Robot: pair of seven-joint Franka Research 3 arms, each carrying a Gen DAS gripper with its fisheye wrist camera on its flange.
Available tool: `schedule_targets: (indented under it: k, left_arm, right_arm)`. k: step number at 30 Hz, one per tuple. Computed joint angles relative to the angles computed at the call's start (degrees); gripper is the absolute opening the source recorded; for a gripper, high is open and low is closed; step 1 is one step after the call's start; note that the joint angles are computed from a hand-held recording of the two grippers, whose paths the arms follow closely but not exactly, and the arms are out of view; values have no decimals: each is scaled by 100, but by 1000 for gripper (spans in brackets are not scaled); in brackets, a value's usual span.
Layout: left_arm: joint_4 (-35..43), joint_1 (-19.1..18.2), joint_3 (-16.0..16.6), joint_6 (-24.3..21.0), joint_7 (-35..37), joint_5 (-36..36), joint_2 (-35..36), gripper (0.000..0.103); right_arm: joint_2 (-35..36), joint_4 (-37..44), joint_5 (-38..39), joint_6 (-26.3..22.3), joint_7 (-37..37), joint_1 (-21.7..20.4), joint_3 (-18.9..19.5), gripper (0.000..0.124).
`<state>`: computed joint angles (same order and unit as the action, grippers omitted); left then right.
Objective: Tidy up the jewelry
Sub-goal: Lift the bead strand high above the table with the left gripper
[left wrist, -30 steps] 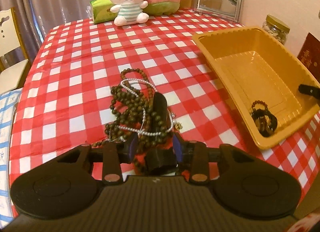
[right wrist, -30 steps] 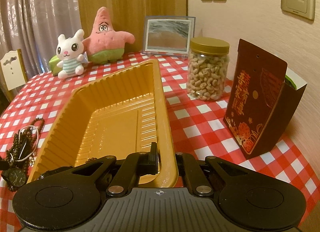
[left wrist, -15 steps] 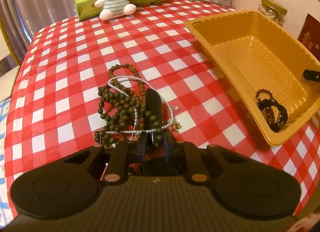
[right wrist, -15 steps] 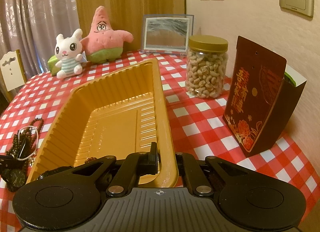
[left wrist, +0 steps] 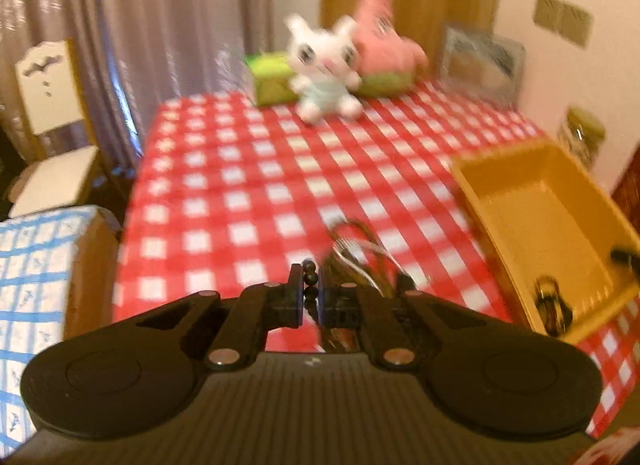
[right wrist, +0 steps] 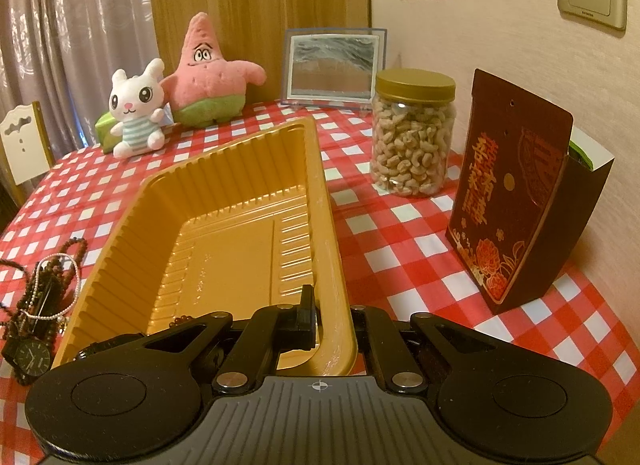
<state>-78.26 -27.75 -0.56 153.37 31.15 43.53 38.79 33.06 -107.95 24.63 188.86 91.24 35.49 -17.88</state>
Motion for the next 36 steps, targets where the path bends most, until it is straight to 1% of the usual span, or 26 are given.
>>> schedule_targets:
  k: [2, 7, 15, 20, 25, 30, 36]
  left_arm:
    - [-20, -3, 91, 10, -97, 84, -119, 6]
    - [120, -29, 193, 41, -203, 408, -271, 6]
    - [336, -63, 229, 401, -381, 849, -449, 6]
    - [544, -129, 256, 454, -389, 1025, -474, 6]
    - [604, -263, 399, 484, -707, 1436, -584, 6]
    - [720, -240, 370, 493, -863, 1652, -642, 6]
    - [911, -292, 432, 464, -1086, 2059, -702, 6]
  right_arm:
    - [5, 10, 3, -4, 1, 2, -2, 5]
    - [8, 10, 9, 12, -11, 0, 3, 5]
    - [15, 21, 41, 16, -19, -12, 21, 5]
    - [21, 39, 49, 29, -15, -38, 53, 5]
    - [10, 23, 66, 94, -51, -135, 170, 5]
    - [-2, 16, 99, 124, -132, -217, 268, 5]
    - [-2, 15, 159, 155, -204, -244, 319, 5]
